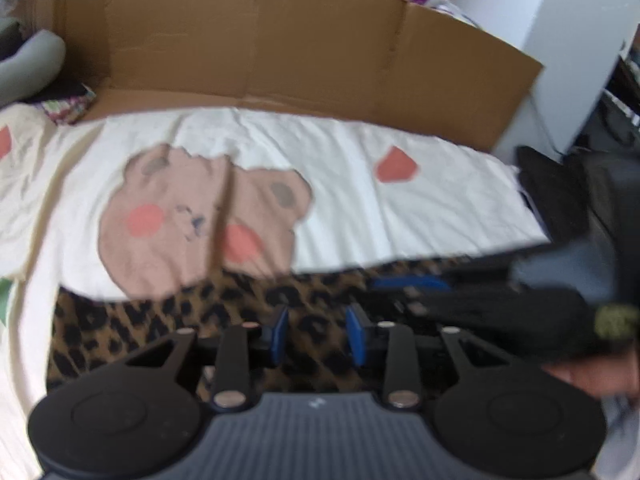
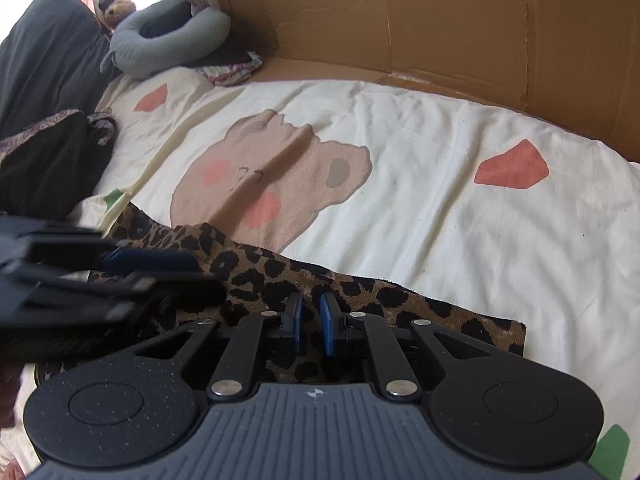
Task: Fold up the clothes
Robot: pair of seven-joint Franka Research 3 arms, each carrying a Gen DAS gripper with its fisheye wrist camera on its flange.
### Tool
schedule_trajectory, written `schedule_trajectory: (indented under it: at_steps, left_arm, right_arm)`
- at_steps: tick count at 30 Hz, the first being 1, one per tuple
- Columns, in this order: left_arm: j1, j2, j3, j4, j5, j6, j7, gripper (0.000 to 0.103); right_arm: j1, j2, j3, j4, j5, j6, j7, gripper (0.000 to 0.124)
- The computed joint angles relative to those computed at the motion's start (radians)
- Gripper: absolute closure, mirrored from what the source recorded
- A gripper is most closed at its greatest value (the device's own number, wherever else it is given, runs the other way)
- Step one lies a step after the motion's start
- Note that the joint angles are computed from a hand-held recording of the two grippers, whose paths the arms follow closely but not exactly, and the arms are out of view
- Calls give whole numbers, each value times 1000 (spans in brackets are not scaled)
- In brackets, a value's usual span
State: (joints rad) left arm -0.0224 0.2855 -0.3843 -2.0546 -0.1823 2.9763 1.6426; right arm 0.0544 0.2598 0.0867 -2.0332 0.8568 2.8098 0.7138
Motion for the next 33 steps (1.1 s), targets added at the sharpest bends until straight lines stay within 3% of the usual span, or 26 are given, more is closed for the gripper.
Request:
schedule_trajectory:
  at_steps: [3, 5, 7, 9, 15, 19, 24, 33]
  left_arm:
    - [-2, -16, -5, -41, 3, 27, 16, 70]
    - [-5, -11, 3, -47, 27, 31, 21, 67]
    - [39, 8, -39, -41, -10, 28, 60, 66]
    - [62, 21, -63, -39, -39, 32, 77, 66]
    - [21, 9, -20, -34, 2, 14, 11, 65]
    - [90, -11, -95, -47, -118, 34, 44, 72]
    - [179, -34, -194, -50, -293, 39, 204, 72]
    - [173, -98, -202, -91, -531, 13, 444, 72]
  right_arm:
    - [14, 6, -7, 5, -63, 10, -14, 108]
    - [-17, 3, 28, -8, 38, 32, -79, 108]
    - [-28, -5, 43, -21, 119, 51, -130, 108]
    - [-14, -12, 23, -20, 95, 36, -101, 108]
    - [2, -82, -18, -55, 36, -20, -2, 107]
    - [22, -185, -41, -143, 19, -12, -4, 107]
    - [57, -306, -73, -247, -12, 22, 29, 106]
    - [165, -366, -78, -380, -32, 189, 124, 106]
